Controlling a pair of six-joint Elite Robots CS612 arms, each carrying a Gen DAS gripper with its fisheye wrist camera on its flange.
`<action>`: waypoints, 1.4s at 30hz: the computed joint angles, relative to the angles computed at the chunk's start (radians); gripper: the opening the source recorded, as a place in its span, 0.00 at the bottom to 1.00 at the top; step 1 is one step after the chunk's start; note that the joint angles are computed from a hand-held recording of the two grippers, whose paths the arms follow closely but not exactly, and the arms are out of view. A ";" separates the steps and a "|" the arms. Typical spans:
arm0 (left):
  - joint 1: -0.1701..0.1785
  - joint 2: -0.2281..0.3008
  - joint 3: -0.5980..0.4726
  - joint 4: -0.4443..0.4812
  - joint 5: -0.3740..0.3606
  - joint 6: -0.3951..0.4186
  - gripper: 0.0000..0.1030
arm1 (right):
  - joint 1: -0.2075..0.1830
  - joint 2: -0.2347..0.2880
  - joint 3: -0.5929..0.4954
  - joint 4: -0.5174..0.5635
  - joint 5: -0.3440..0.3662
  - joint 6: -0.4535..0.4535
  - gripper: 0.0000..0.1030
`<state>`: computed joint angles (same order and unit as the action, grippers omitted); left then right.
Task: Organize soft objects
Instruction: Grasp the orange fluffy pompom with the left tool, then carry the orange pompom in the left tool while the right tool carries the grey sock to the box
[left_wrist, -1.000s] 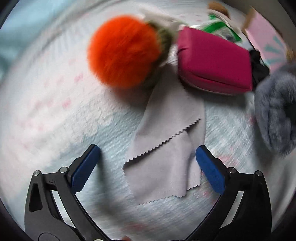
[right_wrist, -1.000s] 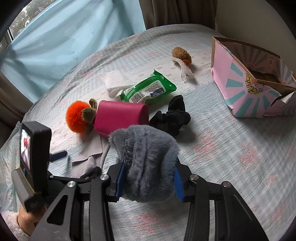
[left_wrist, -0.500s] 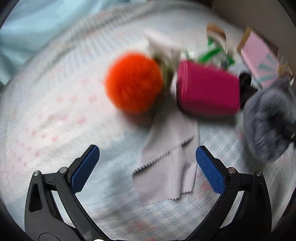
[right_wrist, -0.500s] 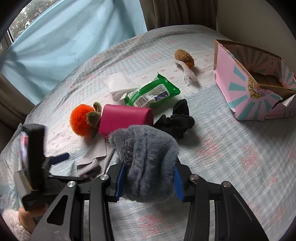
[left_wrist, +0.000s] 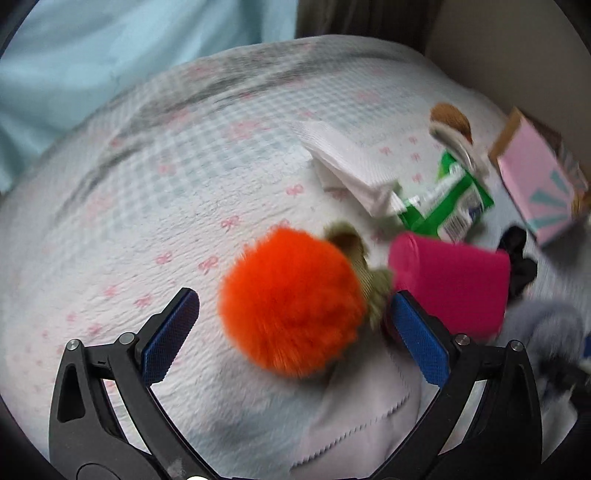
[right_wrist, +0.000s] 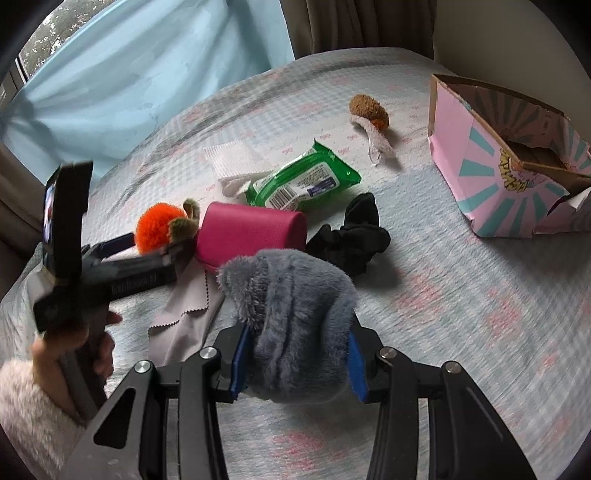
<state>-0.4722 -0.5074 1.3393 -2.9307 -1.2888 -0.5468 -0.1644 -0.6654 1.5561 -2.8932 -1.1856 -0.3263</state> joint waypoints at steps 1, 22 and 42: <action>0.004 0.004 -0.004 -0.005 -0.015 -0.011 0.94 | 0.001 0.003 -0.003 0.003 -0.003 -0.005 0.39; -0.018 -0.066 0.047 -0.016 0.031 0.006 0.34 | -0.014 -0.021 0.000 -0.034 0.027 0.005 0.39; -0.148 -0.117 -0.235 0.273 0.122 -0.054 0.34 | -0.162 -0.153 -0.131 0.108 0.168 -0.062 0.39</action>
<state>-0.6202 -0.6245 1.1039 -2.6573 -1.1668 -0.6008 -0.3263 -0.8180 1.4251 -2.7850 -1.0173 -0.3885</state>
